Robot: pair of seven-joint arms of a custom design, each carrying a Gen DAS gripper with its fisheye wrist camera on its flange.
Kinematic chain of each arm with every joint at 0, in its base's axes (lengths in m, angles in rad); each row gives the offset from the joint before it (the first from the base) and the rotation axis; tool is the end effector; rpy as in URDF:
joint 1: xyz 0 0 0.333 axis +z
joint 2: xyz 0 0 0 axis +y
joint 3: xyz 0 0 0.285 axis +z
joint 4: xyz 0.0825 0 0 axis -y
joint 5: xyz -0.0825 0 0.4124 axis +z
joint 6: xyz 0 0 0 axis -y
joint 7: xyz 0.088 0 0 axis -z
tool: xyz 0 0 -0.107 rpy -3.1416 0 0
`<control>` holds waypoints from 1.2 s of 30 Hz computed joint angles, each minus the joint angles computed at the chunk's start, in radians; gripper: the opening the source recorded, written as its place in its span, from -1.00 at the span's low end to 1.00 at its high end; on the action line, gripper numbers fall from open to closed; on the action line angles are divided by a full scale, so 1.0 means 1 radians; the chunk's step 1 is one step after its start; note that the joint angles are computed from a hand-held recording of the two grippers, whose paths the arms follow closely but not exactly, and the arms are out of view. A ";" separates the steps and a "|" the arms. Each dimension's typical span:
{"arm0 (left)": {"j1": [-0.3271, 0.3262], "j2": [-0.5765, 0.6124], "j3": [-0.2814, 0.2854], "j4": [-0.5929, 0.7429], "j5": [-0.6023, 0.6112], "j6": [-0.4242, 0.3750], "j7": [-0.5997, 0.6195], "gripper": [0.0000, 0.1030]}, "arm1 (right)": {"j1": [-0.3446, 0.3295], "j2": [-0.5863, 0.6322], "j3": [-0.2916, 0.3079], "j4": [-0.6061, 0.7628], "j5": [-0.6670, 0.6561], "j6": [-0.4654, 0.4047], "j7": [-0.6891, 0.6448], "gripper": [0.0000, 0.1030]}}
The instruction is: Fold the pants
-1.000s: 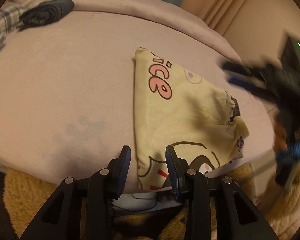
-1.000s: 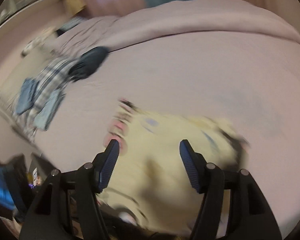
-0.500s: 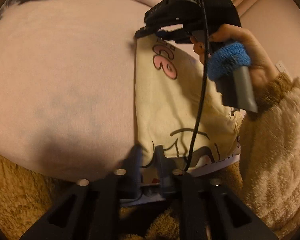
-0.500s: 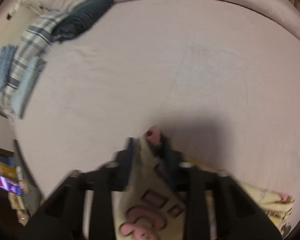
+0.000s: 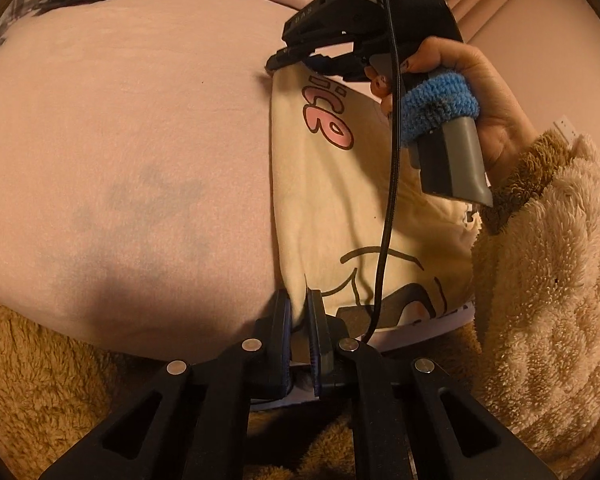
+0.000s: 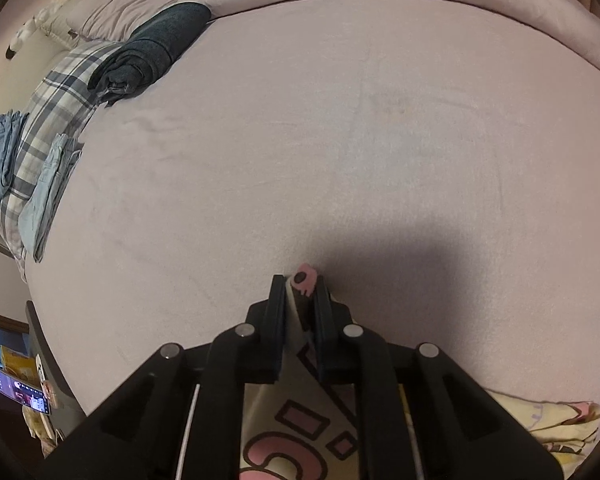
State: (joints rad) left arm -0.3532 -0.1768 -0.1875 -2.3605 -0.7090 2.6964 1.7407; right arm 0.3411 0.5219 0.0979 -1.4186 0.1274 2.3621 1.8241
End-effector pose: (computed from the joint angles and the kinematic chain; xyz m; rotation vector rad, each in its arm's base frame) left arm 0.4743 -0.2602 0.4007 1.9004 -2.2060 0.9725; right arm 0.6855 0.3089 0.4069 -1.9893 1.8165 -0.0568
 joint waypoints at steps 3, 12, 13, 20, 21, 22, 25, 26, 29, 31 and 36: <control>-0.002 -0.016 -0.011 -0.019 0.031 0.008 -0.029 -0.83 | 0.033 -0.034 -0.033 -0.037 -0.072 0.044 0.051 -0.39; -0.019 -0.097 0.018 -0.042 0.067 -0.050 -0.047 -0.83 | 0.069 -0.213 -0.064 -0.227 -0.264 0.169 0.121 -0.34; -0.021 -0.108 0.024 -0.042 0.063 -0.048 -0.036 -0.84 | 0.073 -0.244 -0.069 -0.262 -0.293 0.182 0.147 -0.31; 0.009 -0.059 0.011 0.057 0.178 0.026 -0.081 -0.78 | 0.019 -0.515 -0.041 -0.604 -0.339 0.297 0.278 0.00; 0.008 -0.035 0.012 0.082 0.181 0.032 -0.075 -0.78 | 0.009 -0.548 -0.036 -0.645 -0.358 0.294 0.308 0.00; 0.005 -0.008 0.010 0.110 0.182 0.037 -0.066 -0.78 | -0.002 -0.580 -0.030 -0.688 -0.376 0.294 0.333 0.00; 0.007 0.095 -0.012 0.220 0.198 0.051 -0.050 -0.78 | -0.035 -0.659 -0.005 -0.791 -0.438 0.301 0.405 0.00; 0.012 0.144 -0.024 0.272 0.220 0.052 -0.055 -0.78 | -0.044 -0.677 0.003 -0.814 -0.446 0.301 0.420 0.00; 0.034 0.263 -0.048 0.400 0.314 0.014 -0.122 -0.78 | -0.063 -0.732 0.014 -0.899 -0.442 0.322 0.450 0.00; 0.043 0.341 -0.057 0.476 0.374 -0.008 -0.171 -0.78 | -0.064 -0.739 0.014 -0.926 -0.409 0.326 0.427 0.00; 0.028 0.460 -0.027 0.593 0.600 -0.077 -0.377 -0.78 | -0.098 -0.787 0.049 -1.022 -0.463 0.382 0.466 -0.01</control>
